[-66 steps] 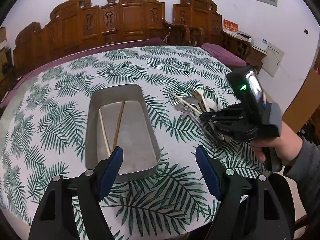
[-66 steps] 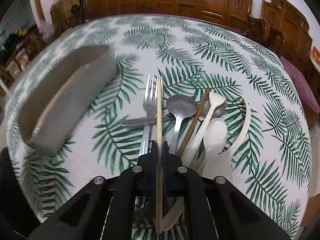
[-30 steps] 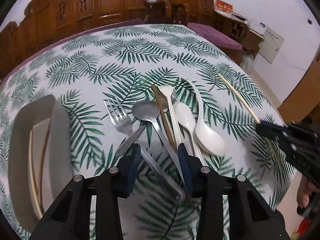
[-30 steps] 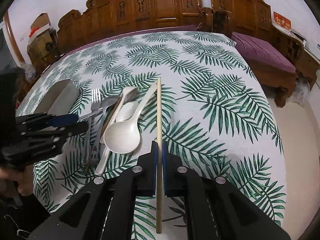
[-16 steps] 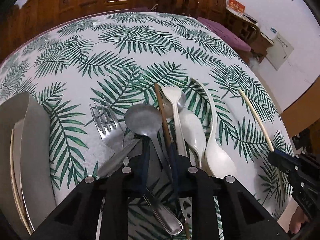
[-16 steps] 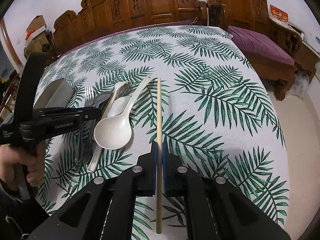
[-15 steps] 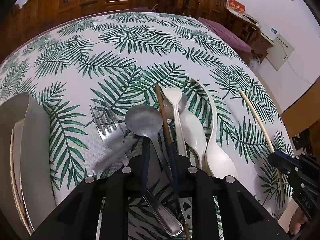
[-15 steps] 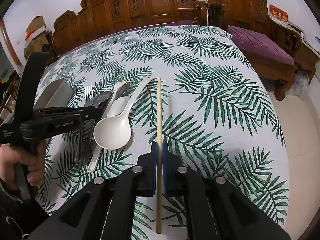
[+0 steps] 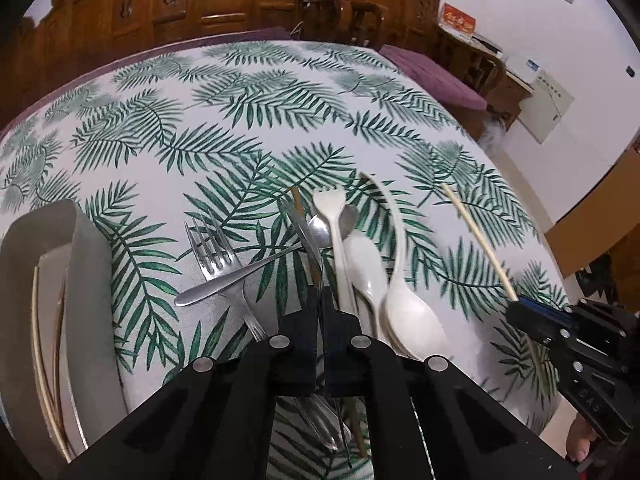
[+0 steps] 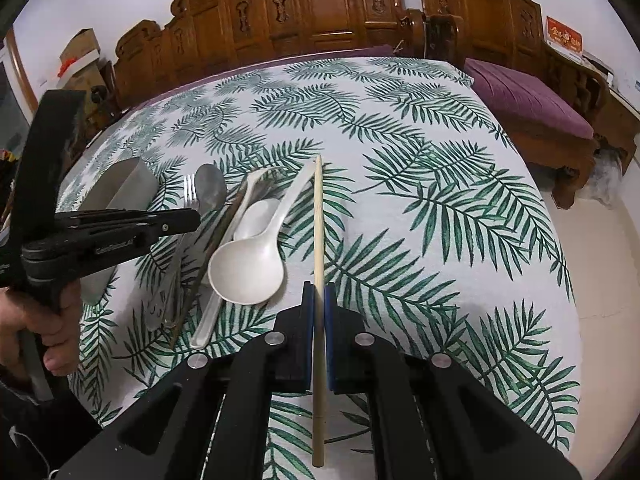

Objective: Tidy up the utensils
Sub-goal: 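Carry the metal spoon into the grey tray and open the left gripper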

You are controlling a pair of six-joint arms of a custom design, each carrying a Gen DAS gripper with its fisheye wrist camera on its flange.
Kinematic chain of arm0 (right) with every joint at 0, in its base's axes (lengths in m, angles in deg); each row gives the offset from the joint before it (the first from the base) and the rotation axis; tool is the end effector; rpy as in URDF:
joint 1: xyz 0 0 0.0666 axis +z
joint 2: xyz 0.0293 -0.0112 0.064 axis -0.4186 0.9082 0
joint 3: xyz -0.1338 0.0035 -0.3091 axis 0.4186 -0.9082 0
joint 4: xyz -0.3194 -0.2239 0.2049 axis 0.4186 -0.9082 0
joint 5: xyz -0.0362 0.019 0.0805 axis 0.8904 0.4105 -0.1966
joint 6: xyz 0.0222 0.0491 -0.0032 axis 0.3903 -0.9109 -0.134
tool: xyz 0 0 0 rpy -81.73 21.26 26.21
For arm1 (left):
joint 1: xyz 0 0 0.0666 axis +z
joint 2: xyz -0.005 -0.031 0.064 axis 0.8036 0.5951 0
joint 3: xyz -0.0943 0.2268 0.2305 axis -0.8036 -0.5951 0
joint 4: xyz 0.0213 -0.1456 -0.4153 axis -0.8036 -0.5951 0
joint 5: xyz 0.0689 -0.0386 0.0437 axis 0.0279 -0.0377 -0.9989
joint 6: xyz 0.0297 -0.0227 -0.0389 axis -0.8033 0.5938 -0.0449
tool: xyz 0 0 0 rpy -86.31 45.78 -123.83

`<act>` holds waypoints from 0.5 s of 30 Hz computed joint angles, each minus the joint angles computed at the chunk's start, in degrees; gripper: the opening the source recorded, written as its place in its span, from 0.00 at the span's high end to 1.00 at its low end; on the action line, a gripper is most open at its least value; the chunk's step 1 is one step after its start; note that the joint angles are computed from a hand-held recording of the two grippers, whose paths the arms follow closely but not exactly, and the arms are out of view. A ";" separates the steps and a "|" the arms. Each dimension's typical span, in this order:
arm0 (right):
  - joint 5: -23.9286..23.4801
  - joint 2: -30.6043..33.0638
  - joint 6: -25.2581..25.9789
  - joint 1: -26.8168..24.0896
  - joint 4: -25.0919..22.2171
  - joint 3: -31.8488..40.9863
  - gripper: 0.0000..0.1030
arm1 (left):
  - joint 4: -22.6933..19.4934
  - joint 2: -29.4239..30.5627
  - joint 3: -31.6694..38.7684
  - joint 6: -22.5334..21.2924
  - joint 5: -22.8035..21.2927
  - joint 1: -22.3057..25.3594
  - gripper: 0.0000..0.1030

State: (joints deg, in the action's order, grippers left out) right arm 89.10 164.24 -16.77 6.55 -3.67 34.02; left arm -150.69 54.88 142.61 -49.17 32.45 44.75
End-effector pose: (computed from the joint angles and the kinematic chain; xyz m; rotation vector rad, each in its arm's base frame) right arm 0.4468 0.2660 0.5314 -0.0515 2.5427 0.2513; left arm 0.5391 -0.0928 0.4772 0.4227 2.5738 -0.3715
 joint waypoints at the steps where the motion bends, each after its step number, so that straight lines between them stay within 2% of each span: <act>1: 0.02 0.13 0.08 0.15 0.01 0.33 0.94 | -0.12 -0.30 -0.04 -0.29 0.02 0.00 0.99; 15: 0.77 3.09 2.03 3.05 -0.32 6.95 0.94 | 0.21 -5.52 -0.71 -4.49 0.37 2.74 0.99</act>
State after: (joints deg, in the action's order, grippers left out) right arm 89.87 167.33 -14.74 9.60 -3.99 40.97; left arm -150.48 49.36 141.91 -53.66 32.82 47.48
